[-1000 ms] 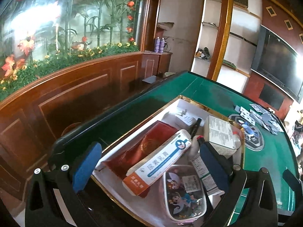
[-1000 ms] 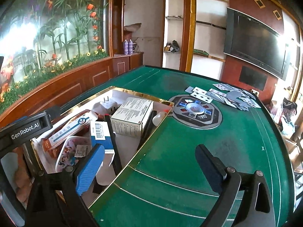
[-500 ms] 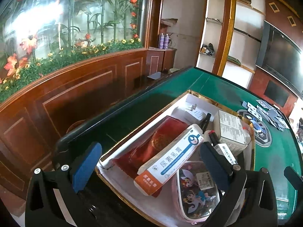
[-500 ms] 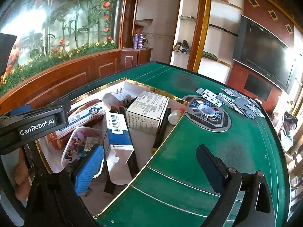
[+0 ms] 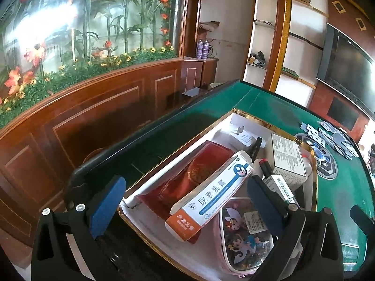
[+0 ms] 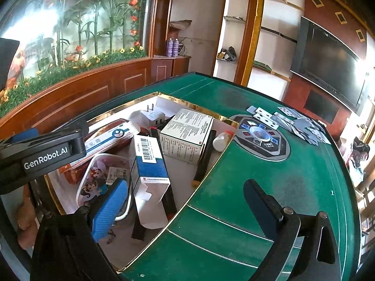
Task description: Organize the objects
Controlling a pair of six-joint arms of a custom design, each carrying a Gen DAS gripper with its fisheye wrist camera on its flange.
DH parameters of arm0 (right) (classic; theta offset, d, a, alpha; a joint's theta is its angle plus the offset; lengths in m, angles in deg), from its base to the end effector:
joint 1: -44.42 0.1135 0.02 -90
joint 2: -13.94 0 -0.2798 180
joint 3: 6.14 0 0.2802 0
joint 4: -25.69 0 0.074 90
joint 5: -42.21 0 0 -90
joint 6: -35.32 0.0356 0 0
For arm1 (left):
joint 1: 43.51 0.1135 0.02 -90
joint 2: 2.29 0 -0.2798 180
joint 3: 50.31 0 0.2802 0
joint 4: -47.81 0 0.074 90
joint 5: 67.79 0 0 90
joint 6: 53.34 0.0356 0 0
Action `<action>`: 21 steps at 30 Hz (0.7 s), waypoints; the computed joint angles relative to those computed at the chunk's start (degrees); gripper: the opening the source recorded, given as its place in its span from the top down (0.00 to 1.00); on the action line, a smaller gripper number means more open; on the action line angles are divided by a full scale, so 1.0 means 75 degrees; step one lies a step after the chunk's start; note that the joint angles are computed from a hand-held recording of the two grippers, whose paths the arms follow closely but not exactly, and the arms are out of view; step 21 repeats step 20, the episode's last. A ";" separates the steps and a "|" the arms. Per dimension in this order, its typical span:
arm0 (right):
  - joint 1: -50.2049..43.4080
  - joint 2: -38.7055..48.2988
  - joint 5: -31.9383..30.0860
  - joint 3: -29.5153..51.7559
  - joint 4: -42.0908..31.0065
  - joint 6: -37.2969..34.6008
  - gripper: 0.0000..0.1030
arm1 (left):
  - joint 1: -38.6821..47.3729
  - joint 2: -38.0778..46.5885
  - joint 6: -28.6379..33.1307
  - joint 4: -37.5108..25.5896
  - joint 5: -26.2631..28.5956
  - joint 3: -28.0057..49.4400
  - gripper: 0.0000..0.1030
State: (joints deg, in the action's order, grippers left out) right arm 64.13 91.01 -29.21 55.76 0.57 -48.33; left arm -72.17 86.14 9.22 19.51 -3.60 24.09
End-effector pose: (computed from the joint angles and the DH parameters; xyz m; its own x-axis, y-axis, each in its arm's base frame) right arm 0.2957 0.0939 0.2432 -0.6151 -0.1090 -0.7809 -0.0230 0.9925 -0.1204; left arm 0.3256 -0.1603 0.2539 -0.5932 -0.1485 -0.7912 -0.1398 0.9869 -0.0805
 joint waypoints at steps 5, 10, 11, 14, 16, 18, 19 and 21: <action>-0.0052 -0.0056 -0.0058 -0.0046 0.0006 0.0046 0.02 | -0.0055 0.0018 -0.0036 -0.0046 -0.0018 0.0016 0.00; -0.0106 -0.0123 -0.0107 -0.0092 0.0023 0.0108 0.02 | -0.0091 0.0006 -0.0064 -0.0072 -0.0034 0.0008 0.00; -0.0119 -0.0137 -0.0121 -0.0102 0.0027 0.0117 0.02 | -0.0099 0.0002 -0.0066 -0.0085 -0.0043 0.0012 0.00; -0.0143 -0.0143 -0.0168 -0.0107 0.0015 0.0140 0.01 | -0.0119 -0.0009 -0.0043 -0.0079 -0.0039 -0.0002 0.00; -0.0143 -0.0146 -0.0167 -0.0104 0.0012 0.0139 0.01 | -0.0154 -0.0029 -0.0051 -0.0081 -0.0041 -0.0023 0.00; -0.0147 -0.0160 -0.0162 -0.0120 0.0036 0.0124 0.01 | -0.0201 -0.0044 -0.0047 -0.0098 -0.0073 -0.0017 0.00; -0.0156 -0.0182 -0.0152 -0.0132 0.0047 0.0105 0.01 | -0.0233 -0.0052 -0.0042 -0.0116 -0.0123 -0.0005 0.00; -0.0162 -0.0225 -0.0113 -0.0159 0.0079 0.0085 0.01 | -0.0277 -0.0059 -0.0014 -0.0140 -0.0196 0.0027 0.00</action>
